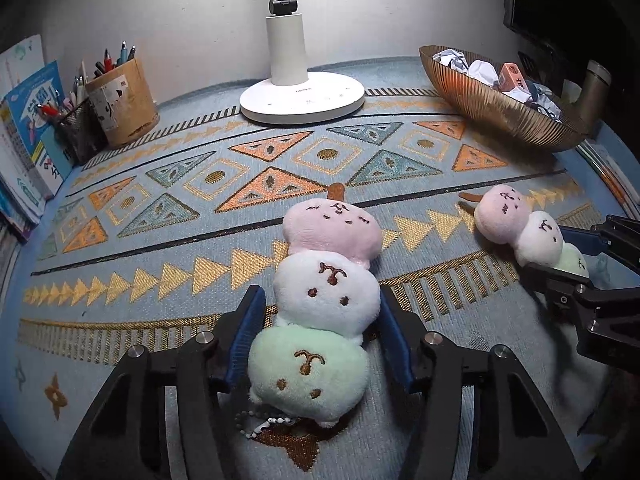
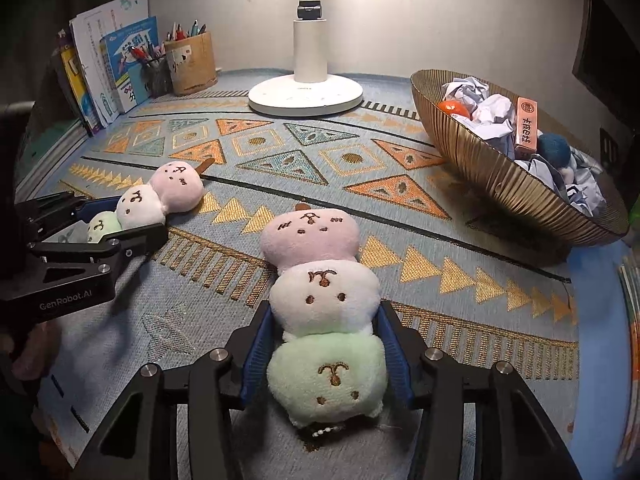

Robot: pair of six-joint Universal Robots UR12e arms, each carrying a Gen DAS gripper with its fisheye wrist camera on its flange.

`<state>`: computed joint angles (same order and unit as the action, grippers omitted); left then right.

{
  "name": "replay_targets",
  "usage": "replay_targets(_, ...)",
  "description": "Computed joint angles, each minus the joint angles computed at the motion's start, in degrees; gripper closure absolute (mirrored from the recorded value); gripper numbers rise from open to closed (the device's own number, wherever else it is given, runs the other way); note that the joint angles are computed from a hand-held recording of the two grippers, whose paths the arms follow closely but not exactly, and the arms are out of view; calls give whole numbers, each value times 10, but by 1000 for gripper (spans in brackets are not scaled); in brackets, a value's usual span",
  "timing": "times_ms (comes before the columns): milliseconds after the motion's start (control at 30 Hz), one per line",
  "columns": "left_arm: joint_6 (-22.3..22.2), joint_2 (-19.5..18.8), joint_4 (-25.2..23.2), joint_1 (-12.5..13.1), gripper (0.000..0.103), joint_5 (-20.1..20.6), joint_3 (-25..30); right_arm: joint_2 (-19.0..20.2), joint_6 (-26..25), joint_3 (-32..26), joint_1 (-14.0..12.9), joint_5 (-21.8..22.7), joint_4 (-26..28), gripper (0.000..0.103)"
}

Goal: Organize objects
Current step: 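Lift both held plush stacks off the rug, then carry both plush stacks over the amber bowl and open both grippers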

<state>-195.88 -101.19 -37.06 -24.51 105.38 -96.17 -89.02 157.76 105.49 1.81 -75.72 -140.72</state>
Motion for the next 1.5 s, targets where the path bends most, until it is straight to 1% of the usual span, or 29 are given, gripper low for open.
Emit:
replay_targets(100,1,0,1,-2,53,3,0,-2,10,3,-5,12,-4,55)
replay_targets(167,1,1,4,-2,54,1,-1,-3,18,5,-10,29,-4,56)
replay_targets(300,3,1,17,-5,55,-8,-4,-5,26,9,-15,47,-10,56)
replay_targets(400,5,-1,19,-7,55,-8,-2,-5,30,10,-18,54,-14,56)
replay_targets(467,6,-4,14,-10,55,5,1,-4,31,9,-18,56,-11,56)
replay_targets(667,-3,-2,17,-10,55,7,0,-5,35,11,-21,62,-17,56)
replay_targets(767,-6,-1,28,-9,55,-4,2,-9,39,14,-26,72,-19,56)
replay_targets(833,1,-4,38,-14,55,1,9,-11,48,12,-32,84,-10,56)
replay_targets(867,7,-4,45,-14,55,-3,14,-13,53,12,-37,94,-8,56)
replay_targets(933,14,-6,64,-12,55,-26,24,-19,60,11,-47,108,-12,56)
replay_targets(967,18,-8,73,-11,55,-38,31,-22,62,10,-51,113,-17,56)
replay_targets(1067,33,-24,88,-11,55,-51,62,-29,77,2,-68,134,-31,56)
replay_targets(1100,37,-30,92,-10,55,-62,75,-30,86,-2,-73,135,-39,56)
replay_targets(1133,37,-37,95,-9,55,-75,89,-30,97,-8,-77,132,-49,56)
replay_targets(1200,40,-57,103,-9,55,-86,121,-25,121,-21,-89,140,-72,56)
replay_targets(1233,42,-68,107,-10,55,-92,139,-20,136,-28,-94,136,-89,56)
replay_targets(1300,43,-94,111,-9,55,-104,177,-7,168,-47,-97,107,-123,56)
replay_targets(1367,29,-123,100,-6,55,-127,219,13,201,-75,-94,62,-138,56)
replay_targets(1400,21,-138,93,-6,55,-131,239,25,218,-88,-94,49,-143,56)
replay_targets(1500,13,-177,75,-7,55,-141,292,56,255,-124,-97,37,-141,56)
